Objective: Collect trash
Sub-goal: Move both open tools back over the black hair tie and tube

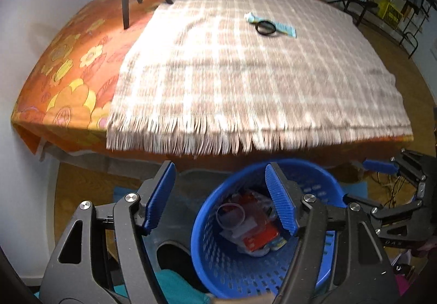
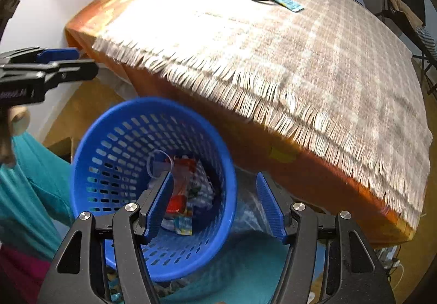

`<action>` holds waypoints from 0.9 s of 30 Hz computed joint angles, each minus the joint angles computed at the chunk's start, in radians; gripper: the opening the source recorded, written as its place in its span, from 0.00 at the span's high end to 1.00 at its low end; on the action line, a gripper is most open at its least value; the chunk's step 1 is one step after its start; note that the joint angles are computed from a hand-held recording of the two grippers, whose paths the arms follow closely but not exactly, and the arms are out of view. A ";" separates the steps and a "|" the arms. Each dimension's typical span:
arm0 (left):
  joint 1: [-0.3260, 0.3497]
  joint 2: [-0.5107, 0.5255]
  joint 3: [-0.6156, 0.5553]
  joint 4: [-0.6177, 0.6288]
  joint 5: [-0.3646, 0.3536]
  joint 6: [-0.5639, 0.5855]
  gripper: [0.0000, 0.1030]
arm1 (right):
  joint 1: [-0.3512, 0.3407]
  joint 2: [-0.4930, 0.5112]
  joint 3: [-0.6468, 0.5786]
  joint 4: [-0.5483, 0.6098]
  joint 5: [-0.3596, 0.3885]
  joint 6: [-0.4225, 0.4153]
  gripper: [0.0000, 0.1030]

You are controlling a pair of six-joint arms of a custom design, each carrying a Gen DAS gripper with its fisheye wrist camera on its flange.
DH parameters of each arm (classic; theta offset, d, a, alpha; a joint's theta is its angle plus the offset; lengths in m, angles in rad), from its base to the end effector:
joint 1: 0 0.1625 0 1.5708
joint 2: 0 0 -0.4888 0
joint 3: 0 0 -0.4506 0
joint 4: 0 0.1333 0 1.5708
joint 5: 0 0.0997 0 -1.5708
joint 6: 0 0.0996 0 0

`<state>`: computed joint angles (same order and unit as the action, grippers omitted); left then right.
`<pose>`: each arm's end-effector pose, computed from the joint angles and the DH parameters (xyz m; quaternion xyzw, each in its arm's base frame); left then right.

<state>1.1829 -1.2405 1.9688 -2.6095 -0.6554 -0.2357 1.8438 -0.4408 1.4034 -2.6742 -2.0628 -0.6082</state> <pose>-0.0336 -0.6434 0.2976 -0.0007 0.8889 -0.2659 0.3730 0.3016 -0.7573 -0.0717 0.3971 -0.8824 0.0267 0.2509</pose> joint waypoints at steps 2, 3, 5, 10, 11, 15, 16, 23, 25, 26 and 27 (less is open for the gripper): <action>-0.002 0.011 -0.011 -0.023 0.007 0.037 0.32 | -0.002 -0.002 -0.004 -0.004 0.010 -0.015 0.39; -0.004 0.015 -0.014 -0.045 0.010 0.065 0.32 | -0.002 -0.002 -0.005 -0.011 0.011 -0.020 0.39; -0.006 0.027 -0.027 -0.074 0.004 0.123 0.32 | -0.003 -0.004 -0.008 -0.027 0.018 -0.033 0.39; -0.007 0.059 -0.065 -0.103 0.004 0.194 0.32 | -0.007 -0.004 -0.042 -0.054 0.034 -0.036 0.39; -0.004 0.067 -0.079 -0.100 0.003 0.197 0.32 | -0.008 -0.002 -0.049 -0.063 0.037 -0.041 0.39; 0.018 0.106 -0.156 -0.075 -0.034 0.206 0.32 | -0.009 0.014 -0.110 -0.085 0.049 -0.053 0.39; 0.020 0.119 -0.172 -0.078 -0.028 0.214 0.32 | -0.010 0.020 -0.128 -0.087 0.050 -0.053 0.39; 0.057 0.204 -0.322 -0.028 -0.077 0.225 0.32 | -0.019 0.098 -0.324 -0.002 0.072 -0.041 0.39; 0.068 0.230 -0.369 -0.007 -0.086 0.226 0.32 | -0.020 0.124 -0.373 0.002 0.075 -0.057 0.39; 0.075 0.246 -0.397 0.007 -0.096 0.226 0.32 | -0.019 0.136 -0.393 0.000 0.071 -0.066 0.39; 0.081 0.256 -0.416 0.017 -0.106 0.227 0.32 | -0.019 0.151 -0.420 0.007 0.071 -0.078 0.39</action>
